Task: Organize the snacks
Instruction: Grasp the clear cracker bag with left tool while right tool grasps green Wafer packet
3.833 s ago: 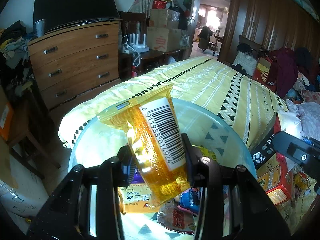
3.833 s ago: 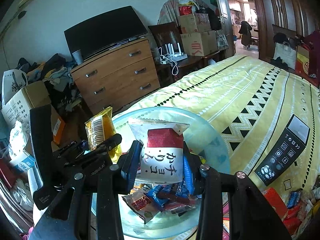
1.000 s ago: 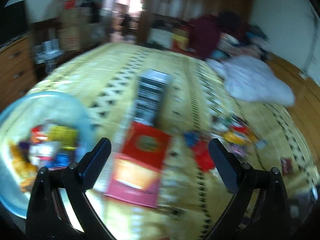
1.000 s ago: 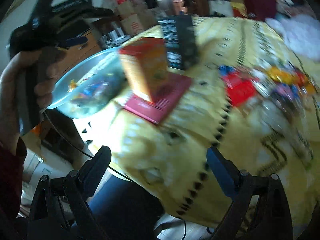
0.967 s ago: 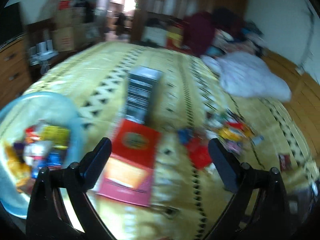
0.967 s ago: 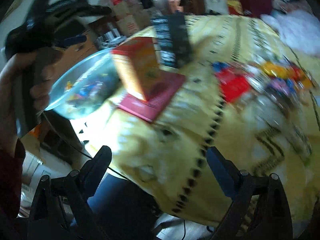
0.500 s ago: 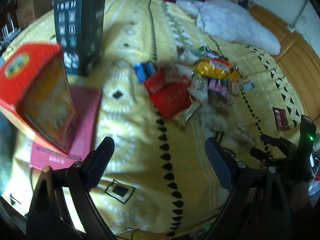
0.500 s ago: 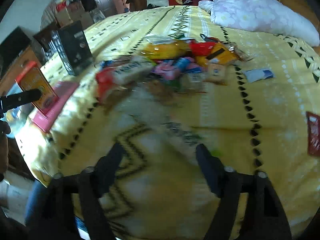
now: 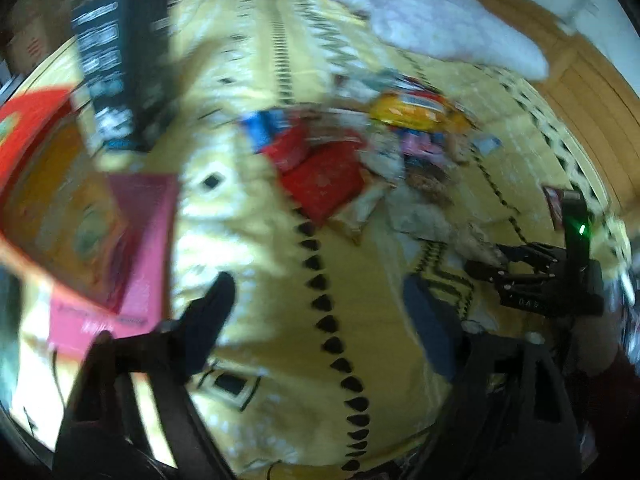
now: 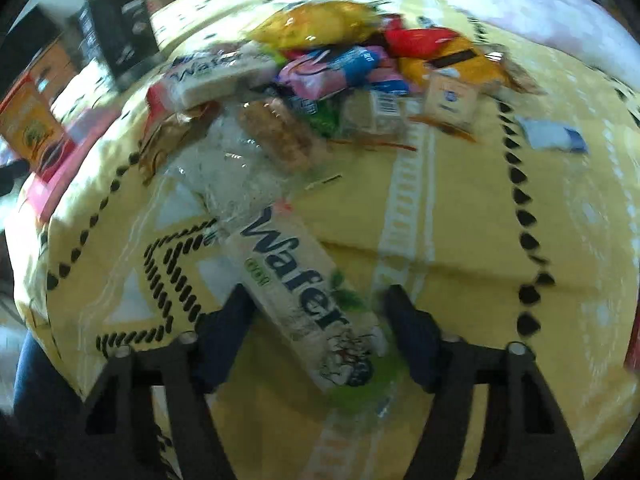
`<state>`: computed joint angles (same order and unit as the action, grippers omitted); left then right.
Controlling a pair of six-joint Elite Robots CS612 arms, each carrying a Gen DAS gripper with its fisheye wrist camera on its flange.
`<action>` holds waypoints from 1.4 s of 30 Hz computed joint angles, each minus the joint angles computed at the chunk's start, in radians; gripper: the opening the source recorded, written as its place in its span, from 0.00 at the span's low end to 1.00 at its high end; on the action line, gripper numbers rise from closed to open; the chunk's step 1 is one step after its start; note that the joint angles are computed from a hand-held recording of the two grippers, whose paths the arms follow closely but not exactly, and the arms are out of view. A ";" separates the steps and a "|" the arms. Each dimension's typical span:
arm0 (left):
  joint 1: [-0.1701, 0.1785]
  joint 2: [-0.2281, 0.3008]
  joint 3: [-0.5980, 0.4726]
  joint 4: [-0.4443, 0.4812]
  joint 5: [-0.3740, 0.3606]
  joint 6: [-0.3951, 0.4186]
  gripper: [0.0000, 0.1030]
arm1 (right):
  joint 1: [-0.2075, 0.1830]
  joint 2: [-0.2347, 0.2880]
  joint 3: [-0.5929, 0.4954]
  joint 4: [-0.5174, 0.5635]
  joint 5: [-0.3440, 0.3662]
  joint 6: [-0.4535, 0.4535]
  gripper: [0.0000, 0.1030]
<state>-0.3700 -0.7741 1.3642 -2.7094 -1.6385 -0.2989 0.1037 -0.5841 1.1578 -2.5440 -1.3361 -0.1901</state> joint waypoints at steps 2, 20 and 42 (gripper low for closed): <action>-0.007 0.027 -0.039 0.011 -0.046 0.104 0.65 | -0.022 -0.021 0.046 -0.030 0.141 0.114 0.53; -0.088 0.276 -0.421 0.205 0.000 0.232 0.95 | -0.056 -0.055 0.166 -0.240 0.148 0.360 0.43; -0.057 0.064 0.003 -0.132 -0.052 0.272 0.79 | -0.052 -0.058 0.181 -0.245 0.163 0.341 0.48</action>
<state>-0.4267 -0.7100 1.3677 -2.8417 -1.6906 -0.0266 0.0513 -0.6422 1.3384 -2.7887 -1.1736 0.1513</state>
